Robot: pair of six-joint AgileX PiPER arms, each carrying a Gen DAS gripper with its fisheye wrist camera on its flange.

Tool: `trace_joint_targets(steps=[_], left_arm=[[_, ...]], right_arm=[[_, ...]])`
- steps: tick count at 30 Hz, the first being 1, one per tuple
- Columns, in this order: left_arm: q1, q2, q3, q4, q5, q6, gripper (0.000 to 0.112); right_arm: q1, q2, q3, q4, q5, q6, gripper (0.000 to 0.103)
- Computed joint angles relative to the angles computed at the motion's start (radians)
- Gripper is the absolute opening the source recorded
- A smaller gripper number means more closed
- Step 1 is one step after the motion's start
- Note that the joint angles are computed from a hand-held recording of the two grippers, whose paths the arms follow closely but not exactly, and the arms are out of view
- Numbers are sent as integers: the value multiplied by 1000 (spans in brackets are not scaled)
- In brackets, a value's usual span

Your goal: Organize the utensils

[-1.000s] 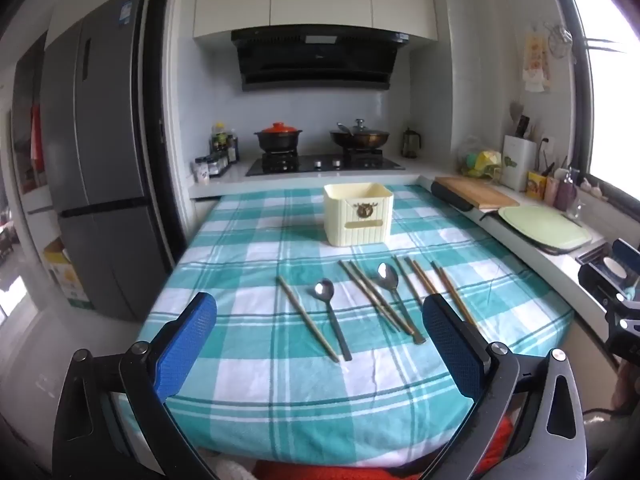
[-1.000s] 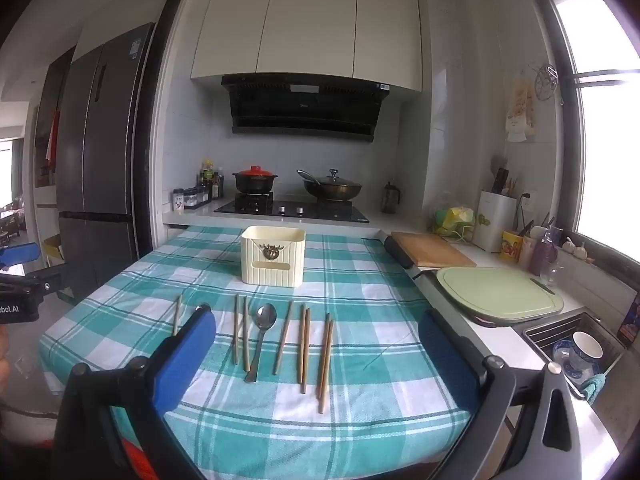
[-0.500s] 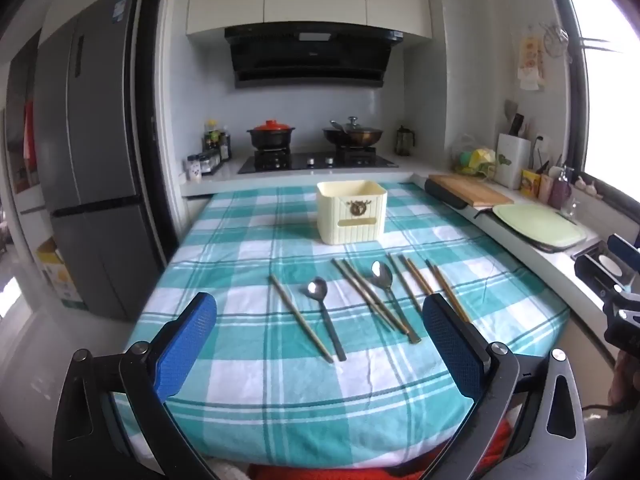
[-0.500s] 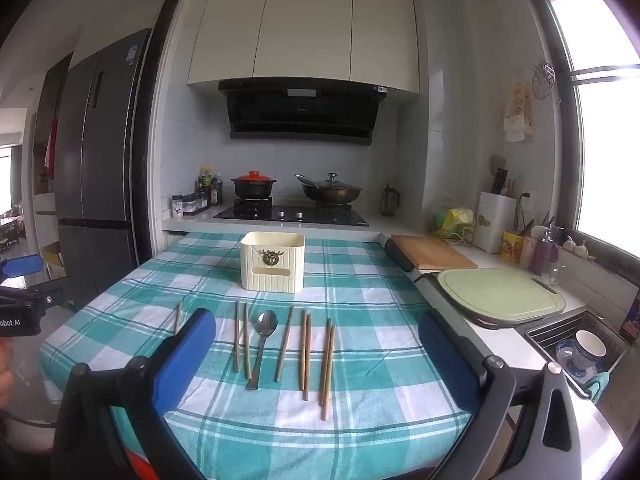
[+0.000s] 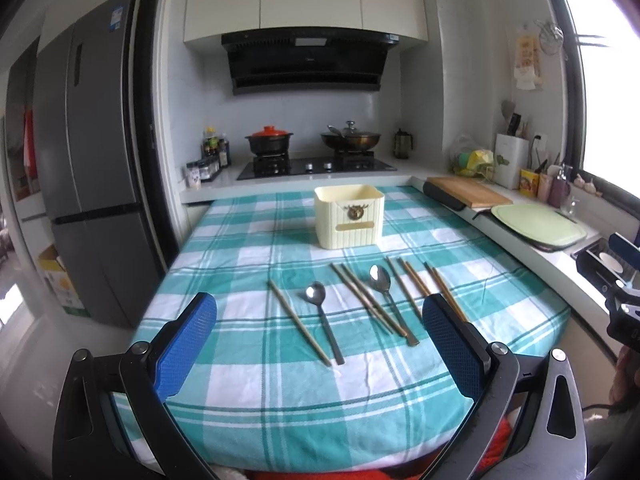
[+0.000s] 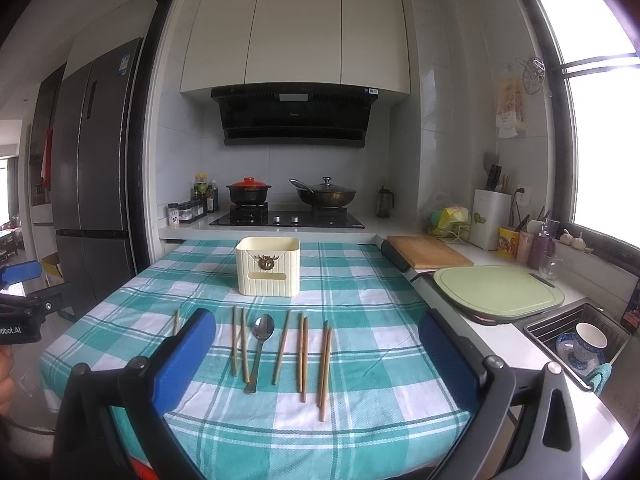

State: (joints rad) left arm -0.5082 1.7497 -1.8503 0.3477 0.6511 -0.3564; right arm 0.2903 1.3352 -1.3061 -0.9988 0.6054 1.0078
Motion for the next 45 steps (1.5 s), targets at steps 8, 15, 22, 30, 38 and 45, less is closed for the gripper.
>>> trace_joint_targets(steps=[8,15,22,30,38,45], left_arm=[[1,2,-6,-5,-2,12,102],[2,2,-4,-5,-3,12,102],[7,11,-11,-13,-3,28,102],[6,18,-14,-8,-6,24,102],[3,36,-34,24,6,-3,102],[-7,54,-49,91,16,-48,102]], right_arm=[[-4,3,7,-11,-2,20,103],[-4,-1,28,-24,-15,31,103],[-2,6,28,-27,-7,46,103],[-4,16,22,-26,5,43,103],[-14,33,8,-2,26,28,103],[-20,41,-8,22,32,3,103]])
